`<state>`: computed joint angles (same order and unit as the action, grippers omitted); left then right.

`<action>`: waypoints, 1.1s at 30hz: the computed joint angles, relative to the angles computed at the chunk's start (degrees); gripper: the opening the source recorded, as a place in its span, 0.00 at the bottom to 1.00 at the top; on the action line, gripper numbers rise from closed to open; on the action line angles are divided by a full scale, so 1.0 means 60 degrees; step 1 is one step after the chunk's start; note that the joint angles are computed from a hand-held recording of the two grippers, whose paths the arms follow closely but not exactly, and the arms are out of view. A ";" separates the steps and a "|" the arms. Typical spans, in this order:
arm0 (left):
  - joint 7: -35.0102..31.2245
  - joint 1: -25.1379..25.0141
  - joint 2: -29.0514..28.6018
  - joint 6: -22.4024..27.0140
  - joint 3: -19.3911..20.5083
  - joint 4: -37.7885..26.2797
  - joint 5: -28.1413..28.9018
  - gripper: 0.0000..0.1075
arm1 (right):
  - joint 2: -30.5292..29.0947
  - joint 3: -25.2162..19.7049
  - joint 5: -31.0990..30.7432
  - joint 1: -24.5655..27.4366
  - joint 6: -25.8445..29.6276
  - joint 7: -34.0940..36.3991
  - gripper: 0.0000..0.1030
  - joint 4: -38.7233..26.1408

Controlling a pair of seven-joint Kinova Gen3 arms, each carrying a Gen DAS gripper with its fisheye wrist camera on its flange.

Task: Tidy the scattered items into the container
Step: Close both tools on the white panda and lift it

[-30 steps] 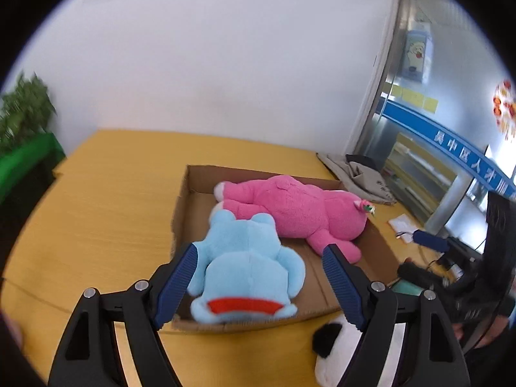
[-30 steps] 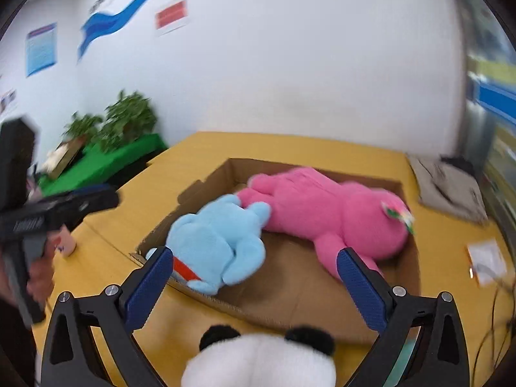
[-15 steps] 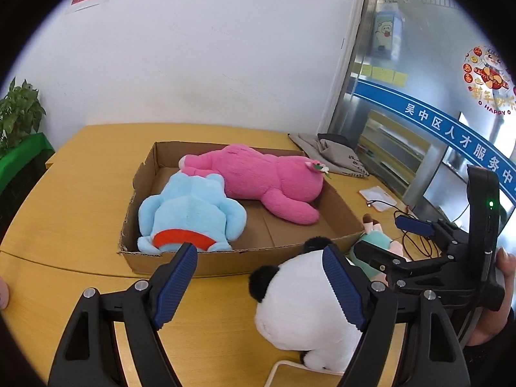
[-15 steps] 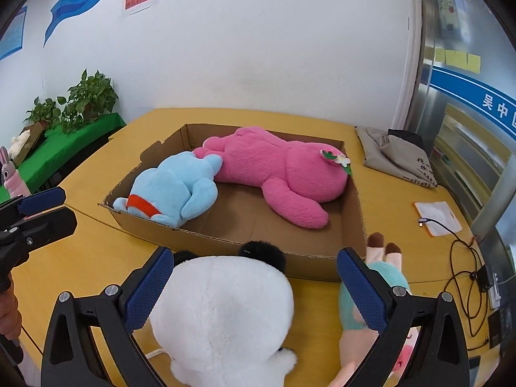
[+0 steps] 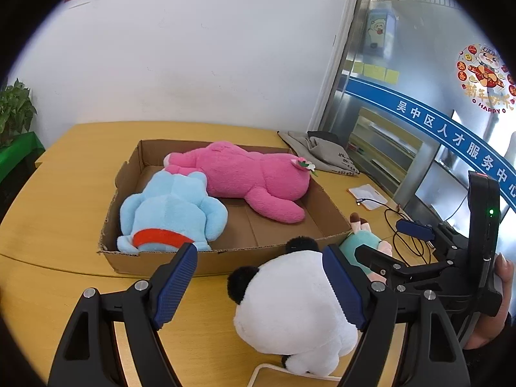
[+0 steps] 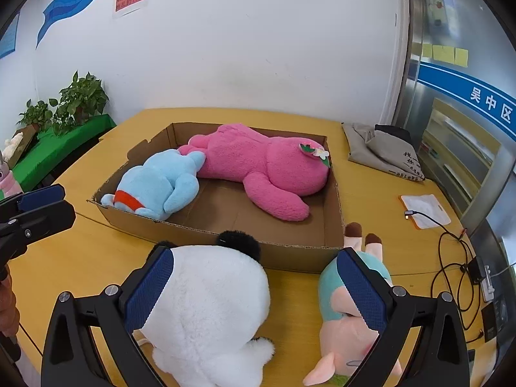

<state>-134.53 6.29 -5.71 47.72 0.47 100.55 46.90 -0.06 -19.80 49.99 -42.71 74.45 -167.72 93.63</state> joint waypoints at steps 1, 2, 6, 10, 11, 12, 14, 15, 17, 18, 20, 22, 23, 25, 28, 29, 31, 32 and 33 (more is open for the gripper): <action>0.0008 0.0002 0.0040 0.0065 -0.0002 -0.0008 -0.0012 0.74 | -0.0077 0.0044 -0.0080 0.0049 -0.0177 0.0011 1.00 0.0113; 0.0026 -0.0010 0.0080 0.0136 -0.0007 -0.0022 -0.0025 0.74 | -0.0173 0.0079 -0.0190 0.0118 -0.0400 0.0056 1.00 0.0249; -0.0036 -0.0214 0.0323 0.0648 -0.0140 -0.0063 0.0211 0.74 | -0.0568 0.0052 -0.0883 0.0573 -0.1792 0.0621 1.00 0.0990; -0.0124 -0.0661 0.0962 0.1630 -0.0198 -0.0190 0.0710 0.74 | -0.0478 0.0323 -0.1969 0.0720 -0.3308 0.1485 1.00 0.1641; -0.0087 -0.0805 0.1207 0.1931 -0.0168 -0.0244 0.0879 0.74 | -0.0366 0.0199 -0.2190 0.0921 -0.3592 0.1613 1.00 0.1734; -0.0133 -0.0983 0.1497 0.2289 -0.0134 -0.0277 0.1150 0.74 | -0.0218 0.0199 -0.2322 0.0946 -0.3754 0.1679 1.00 0.1792; -0.0237 -0.1327 0.2062 0.2854 0.0024 -0.0296 0.1593 0.74 | 0.0172 0.0215 -0.2389 0.0875 -0.3808 0.1625 1.00 0.1793; -0.0211 -0.1438 0.2287 0.2960 0.0132 -0.0292 0.1678 0.74 | 0.0293 0.0280 -0.2424 0.0829 -0.3936 0.1596 1.00 0.1842; -0.0219 -0.1600 0.2669 0.3075 0.0352 -0.0262 0.1802 0.74 | 0.0439 0.0460 -0.2753 0.0817 -0.4277 0.1734 1.00 0.1964; -0.0357 -0.1693 0.2866 0.3199 0.0466 -0.0238 0.1934 0.74 | 0.0545 0.0530 -0.2905 0.0799 -0.4319 0.1820 1.00 0.1975; -0.0733 -0.1826 0.3215 0.3431 0.0695 -0.0205 0.2182 0.74 | 0.0883 0.0617 -0.2916 0.0620 -0.4085 0.1839 1.00 0.1887; -0.0876 -0.1759 0.3545 0.3419 0.0887 -0.0289 0.2112 0.74 | 0.0955 0.0728 -0.2690 0.0393 -0.4150 0.1590 0.98 0.1998; -0.0904 -0.1734 0.3709 0.3396 0.0967 -0.0320 0.2101 0.74 | 0.0895 0.0789 -0.2744 0.0383 -0.4313 0.1563 0.96 0.2076; -0.1130 -0.1843 0.4002 0.3377 0.1104 -0.0241 0.2400 0.77 | 0.0829 0.0864 -0.2871 0.0413 -0.4459 0.1663 0.92 0.2139; -0.1487 -0.2036 0.4327 0.3529 0.1250 -0.0191 0.2781 0.77 | 0.0762 0.0874 -0.2911 0.0414 -0.4581 0.1712 0.89 0.2232; -0.1595 -0.2070 0.4347 0.3545 0.1276 -0.0153 0.2830 0.77 | 0.0774 0.0850 -0.2822 0.0361 -0.4544 0.1630 0.89 0.2242; -0.1720 -0.2120 0.4371 0.3628 0.1295 -0.0121 0.2846 0.78 | 0.0786 0.0825 -0.2705 0.0285 -0.4511 0.1470 0.87 0.2259; -0.1735 -0.2140 0.4395 0.3693 0.1297 -0.0142 0.2826 0.75 | 0.0778 0.0822 -0.2685 0.0266 -0.4487 0.1435 0.86 0.2253; -0.1727 -0.2153 0.4403 0.3756 0.1298 -0.0165 0.2801 0.73 | 0.0762 0.0817 -0.2675 0.0253 -0.4450 0.1422 0.85 0.2239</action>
